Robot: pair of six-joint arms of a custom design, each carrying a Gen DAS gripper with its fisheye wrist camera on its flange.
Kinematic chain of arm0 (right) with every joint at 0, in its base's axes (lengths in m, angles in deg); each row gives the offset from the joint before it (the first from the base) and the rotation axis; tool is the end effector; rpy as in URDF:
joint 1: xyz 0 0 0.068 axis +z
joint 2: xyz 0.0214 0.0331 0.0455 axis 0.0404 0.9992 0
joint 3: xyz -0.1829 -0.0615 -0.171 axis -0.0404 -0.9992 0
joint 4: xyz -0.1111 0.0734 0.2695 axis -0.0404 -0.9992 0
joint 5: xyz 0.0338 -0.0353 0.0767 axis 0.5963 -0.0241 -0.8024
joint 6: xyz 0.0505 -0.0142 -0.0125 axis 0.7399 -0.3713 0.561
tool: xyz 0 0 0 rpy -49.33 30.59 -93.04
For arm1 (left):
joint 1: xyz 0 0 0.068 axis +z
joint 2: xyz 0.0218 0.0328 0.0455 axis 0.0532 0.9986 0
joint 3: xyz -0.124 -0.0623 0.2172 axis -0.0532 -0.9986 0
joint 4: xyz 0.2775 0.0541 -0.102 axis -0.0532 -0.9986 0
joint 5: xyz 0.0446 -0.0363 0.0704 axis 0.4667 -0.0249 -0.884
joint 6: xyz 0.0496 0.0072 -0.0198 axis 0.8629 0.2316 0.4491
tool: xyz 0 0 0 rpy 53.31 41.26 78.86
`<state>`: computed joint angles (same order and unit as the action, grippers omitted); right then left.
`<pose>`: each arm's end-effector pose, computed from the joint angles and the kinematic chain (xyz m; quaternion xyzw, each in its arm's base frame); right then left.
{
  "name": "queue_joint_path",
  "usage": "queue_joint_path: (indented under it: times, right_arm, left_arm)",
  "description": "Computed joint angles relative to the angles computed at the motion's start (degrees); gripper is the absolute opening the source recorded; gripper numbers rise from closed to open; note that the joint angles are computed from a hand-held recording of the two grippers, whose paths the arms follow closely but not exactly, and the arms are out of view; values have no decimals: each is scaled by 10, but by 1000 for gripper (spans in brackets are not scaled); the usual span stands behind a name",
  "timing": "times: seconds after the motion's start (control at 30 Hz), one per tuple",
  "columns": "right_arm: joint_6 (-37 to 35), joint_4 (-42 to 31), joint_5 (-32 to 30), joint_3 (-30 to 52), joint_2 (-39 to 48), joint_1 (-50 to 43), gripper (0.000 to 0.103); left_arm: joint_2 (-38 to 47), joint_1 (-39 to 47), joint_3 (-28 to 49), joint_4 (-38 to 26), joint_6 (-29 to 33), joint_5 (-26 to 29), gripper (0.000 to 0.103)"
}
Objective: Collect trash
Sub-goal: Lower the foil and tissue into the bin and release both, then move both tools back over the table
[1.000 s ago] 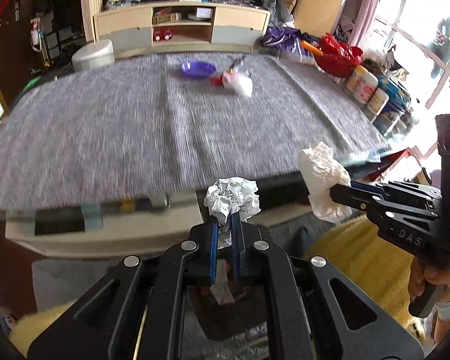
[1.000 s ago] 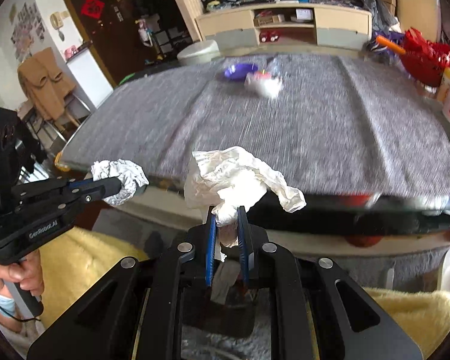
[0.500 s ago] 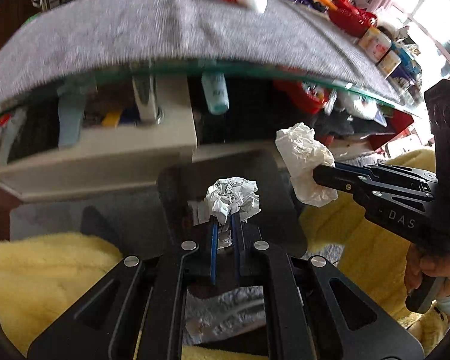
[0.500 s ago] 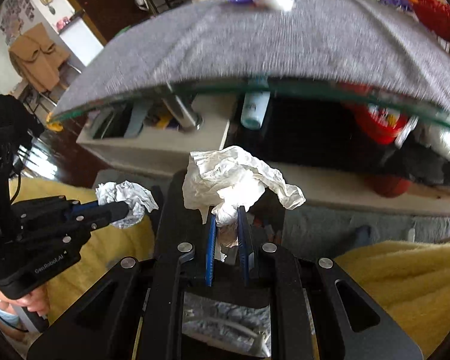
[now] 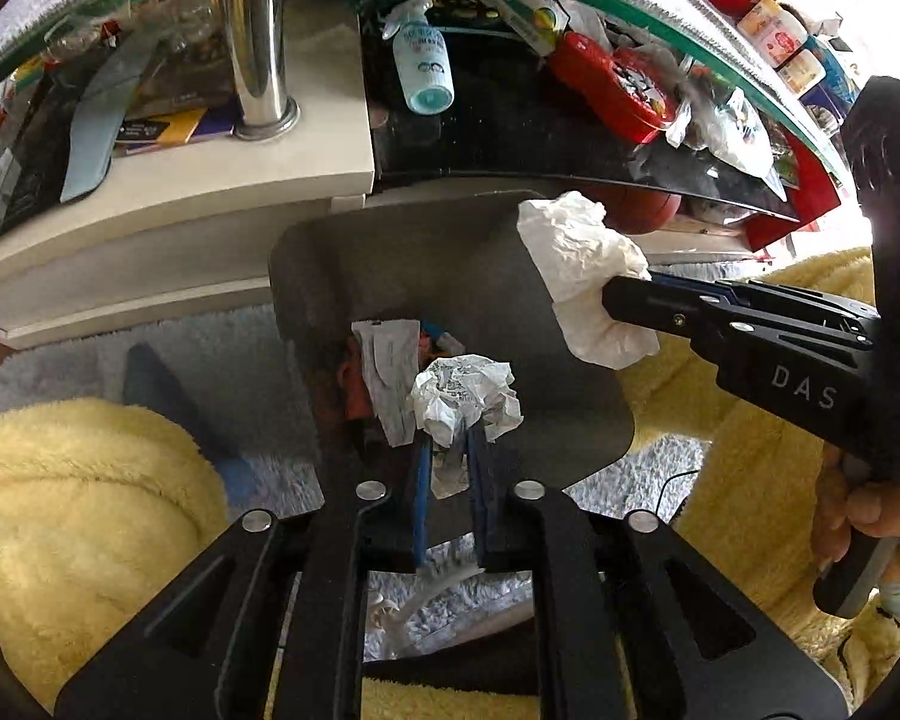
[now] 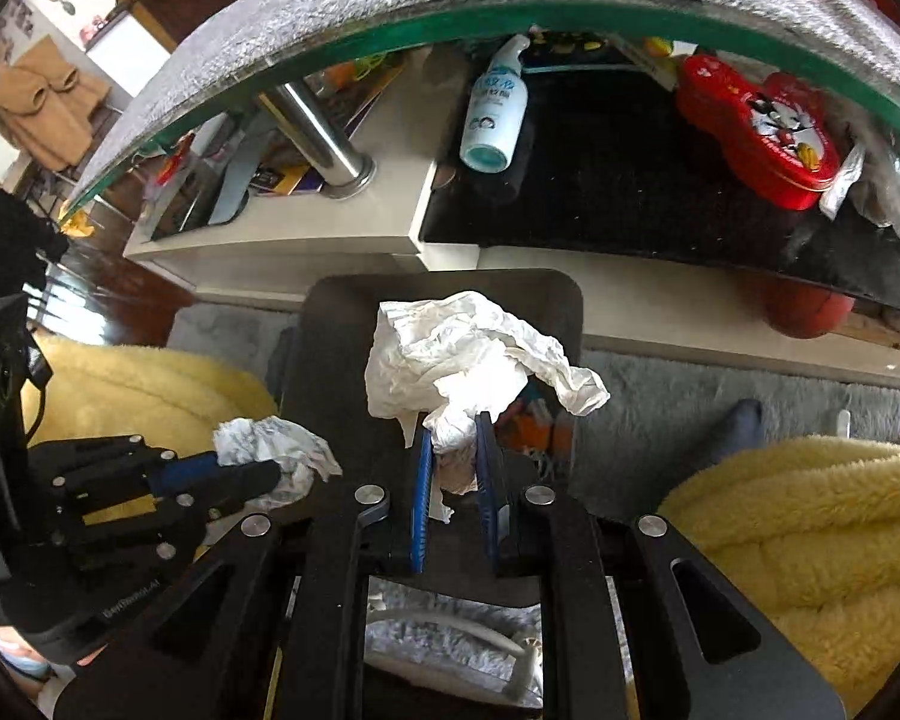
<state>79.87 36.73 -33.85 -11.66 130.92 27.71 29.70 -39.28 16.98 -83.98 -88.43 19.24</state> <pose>0.2689 0.1372 0.1154 -0.1224 0.9689 0.1719 0.1291 0.2261 -0.2086 0.0999 0.0451 0.9816 -0.1387 0.1233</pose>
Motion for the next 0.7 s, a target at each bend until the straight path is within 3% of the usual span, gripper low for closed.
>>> queue_joint_path:
  times: [0.03, 0.2, 0.33, 0.43, 0.57, 0.7]
  right_arm:
    - [0, 0, -2, 3, 4, 0, 17]
    - [5, -2, -8, 13, 16, -5, 18]
    - [6, -3, -10, 16, 14, -15, 38]
    - [8, -6, -8, 18, 7, -22, 43]
    - [9, -12, 4, 21, -6, -33, 64]
    - [6, -27, 6, 33, -20, -52, 69]
  left_arm:
    - [0, 2, -1, 2, 0, 3, 12]
    - [8, 3, 7, -7, 3, -2, 31]
    - [9, 7, 11, -14, 5, -4, 37]
    - [5, 11, 14, -21, 7, -10, 44]
    - [-8, 17, 19, -37, 13, -28, 62]
    - [-24, 28, 28, -55, 21, -41, 71]
